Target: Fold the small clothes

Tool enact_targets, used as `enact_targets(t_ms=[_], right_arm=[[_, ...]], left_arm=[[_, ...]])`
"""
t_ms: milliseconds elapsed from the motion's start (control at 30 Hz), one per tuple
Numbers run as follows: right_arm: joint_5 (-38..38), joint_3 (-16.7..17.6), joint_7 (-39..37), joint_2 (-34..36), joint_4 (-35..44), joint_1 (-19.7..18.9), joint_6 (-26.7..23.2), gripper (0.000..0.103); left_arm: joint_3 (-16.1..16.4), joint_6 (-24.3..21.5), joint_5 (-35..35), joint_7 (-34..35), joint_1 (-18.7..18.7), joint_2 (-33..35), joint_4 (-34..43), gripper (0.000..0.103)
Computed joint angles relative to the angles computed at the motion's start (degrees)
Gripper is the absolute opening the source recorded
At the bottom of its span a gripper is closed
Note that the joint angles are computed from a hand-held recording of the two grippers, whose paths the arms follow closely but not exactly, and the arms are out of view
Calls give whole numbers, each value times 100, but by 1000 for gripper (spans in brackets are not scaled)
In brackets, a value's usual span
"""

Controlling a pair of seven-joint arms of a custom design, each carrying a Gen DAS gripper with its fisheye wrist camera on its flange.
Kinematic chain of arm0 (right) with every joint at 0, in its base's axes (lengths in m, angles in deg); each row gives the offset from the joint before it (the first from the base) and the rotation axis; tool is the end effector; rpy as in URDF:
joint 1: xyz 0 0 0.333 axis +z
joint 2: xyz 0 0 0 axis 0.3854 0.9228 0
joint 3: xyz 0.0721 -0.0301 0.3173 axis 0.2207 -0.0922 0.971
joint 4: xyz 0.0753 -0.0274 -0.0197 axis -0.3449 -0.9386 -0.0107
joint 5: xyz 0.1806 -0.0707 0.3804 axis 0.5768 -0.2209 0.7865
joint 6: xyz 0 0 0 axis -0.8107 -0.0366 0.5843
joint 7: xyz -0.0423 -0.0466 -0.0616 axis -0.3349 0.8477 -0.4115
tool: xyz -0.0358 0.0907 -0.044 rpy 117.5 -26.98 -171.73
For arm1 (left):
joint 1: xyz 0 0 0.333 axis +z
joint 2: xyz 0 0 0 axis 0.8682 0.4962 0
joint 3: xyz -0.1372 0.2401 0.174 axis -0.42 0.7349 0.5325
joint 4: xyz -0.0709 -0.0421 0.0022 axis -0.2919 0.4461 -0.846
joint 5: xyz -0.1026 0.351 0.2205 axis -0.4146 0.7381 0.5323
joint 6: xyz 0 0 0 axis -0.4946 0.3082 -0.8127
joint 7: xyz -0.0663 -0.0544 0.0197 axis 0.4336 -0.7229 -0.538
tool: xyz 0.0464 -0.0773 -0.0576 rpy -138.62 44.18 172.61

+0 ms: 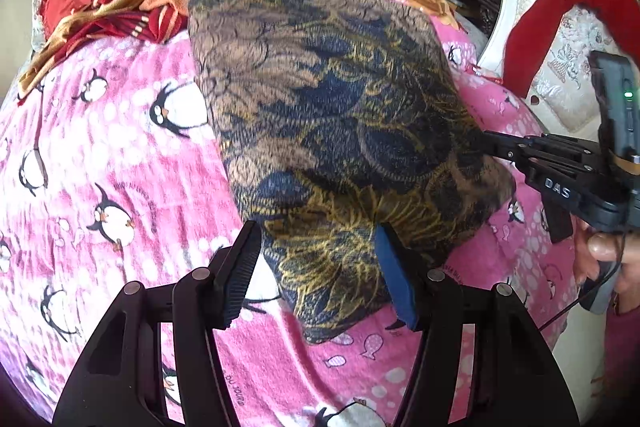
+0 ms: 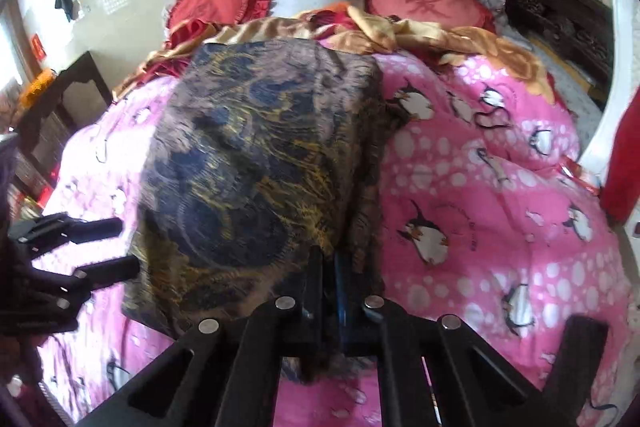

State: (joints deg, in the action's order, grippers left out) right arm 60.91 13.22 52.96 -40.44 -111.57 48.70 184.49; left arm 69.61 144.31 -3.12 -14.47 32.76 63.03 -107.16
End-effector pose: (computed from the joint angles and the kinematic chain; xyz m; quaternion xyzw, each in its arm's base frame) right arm 0.3525 0.3313 0.5441 -0.7113 0.6437 -0.1531 0.2374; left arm 0.4623 -0.4719 0.5267 -0.5568 0.7837 -0.2609 0.0878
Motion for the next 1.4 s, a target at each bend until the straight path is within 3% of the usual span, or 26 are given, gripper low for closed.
enact_targets(t_ms=[67,233,267,300,367,433,467,500,533,667,800,933,1033,1067,1233,1333,1400], right_arm=[[-51,26,160,22,-81,-81,-236,2],[458,-225,209,-450,-466,65,197,4],[512,-229,153,-513,-456,95,206,15],[581,-224,104,-550,-440,133,224,40],[743,-229,31,-528,-414,200,295,58],[873,-222,5,-428,-403,232,381,58],[939,-231,-34,-352,-396,259,401,48],[1017,-233,-98,-283,-389,321,369,19],[1050,-202,-127,-238,-374,359,264,8],[807,28,2,-530,-523,310,127,3],[792,35,211,-545,-638,284,-187,2],[742,-20,193,-642,-588,287,-190,3],[311,154,384,-719,-417,1,-102,25],[192,186,452,-688,-353,-83,16,39],[-251,240,696,99,269,-390,589,41],[-639,297,795,690,756,-492,519,41],[-1127,361,1096,1090,1141,-607,202,48]], left_arm=[[2,-191,43,-38,-21,88,82,59],[25,-106,200,-222,-32,13,-25,59],[24,-77,203,-244,-29,2,-39,59],[21,-52,200,-262,-26,0,-44,59],[10,-52,156,-240,-20,7,-38,59],[0,-99,164,-226,-30,20,-29,59],[-5,-138,189,-221,-42,29,-14,59],[-9,-178,190,-197,-47,21,-11,59],[-13,-192,162,-156,-43,-9,-36,59],[0,-90,366,-396,-67,-78,-124,59],[9,-152,408,-506,-49,-24,-58,59],[24,-146,568,-564,-42,-54,-57,59],[49,-174,759,-662,-40,18,64,59],[62,-188,808,-693,-38,54,122,59],[155,-233,1118,-943,-48,264,428,59],[209,-290,1190,-982,-54,450,656,59],[239,-307,1200,-986,-63,555,768,59]])
